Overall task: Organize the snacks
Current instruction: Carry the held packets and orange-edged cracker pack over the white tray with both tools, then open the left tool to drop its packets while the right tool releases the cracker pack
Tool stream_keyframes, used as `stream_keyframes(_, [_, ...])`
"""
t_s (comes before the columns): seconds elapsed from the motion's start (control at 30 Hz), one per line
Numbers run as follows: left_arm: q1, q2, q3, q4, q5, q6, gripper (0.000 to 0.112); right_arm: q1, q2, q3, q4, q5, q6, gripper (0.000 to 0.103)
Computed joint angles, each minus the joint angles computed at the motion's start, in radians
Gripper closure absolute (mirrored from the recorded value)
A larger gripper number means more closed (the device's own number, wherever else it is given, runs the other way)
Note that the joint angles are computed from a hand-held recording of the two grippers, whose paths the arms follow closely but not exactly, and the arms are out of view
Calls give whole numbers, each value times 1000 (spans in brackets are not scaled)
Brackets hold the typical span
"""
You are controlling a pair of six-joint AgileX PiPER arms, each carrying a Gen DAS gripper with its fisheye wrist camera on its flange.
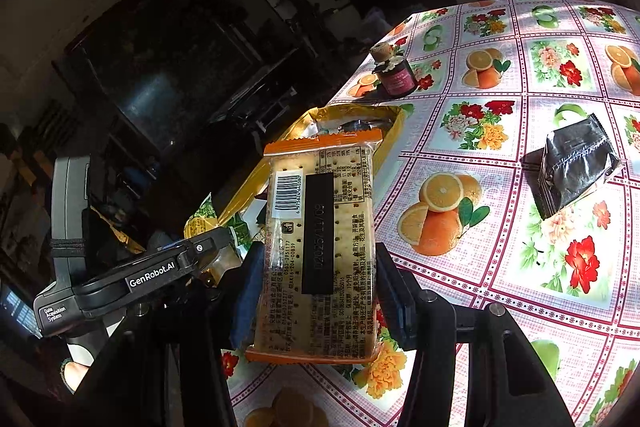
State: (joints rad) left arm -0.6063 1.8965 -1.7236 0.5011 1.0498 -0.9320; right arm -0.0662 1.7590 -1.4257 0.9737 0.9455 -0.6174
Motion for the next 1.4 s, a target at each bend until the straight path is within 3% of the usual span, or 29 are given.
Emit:
stream_keyframes(0.5, [60,-4,43,-37,-37,12,82,71,100,-129,-46,-2,61,46])
stream_keyframes(1.0, [98,95,-75,-117,-22,93,82,202,437,-667,-243,65,300,46])
stream_keyframes(1.4, [132,193,-174,-160,8,147,82,244,599,-921,-360,112,385,46])
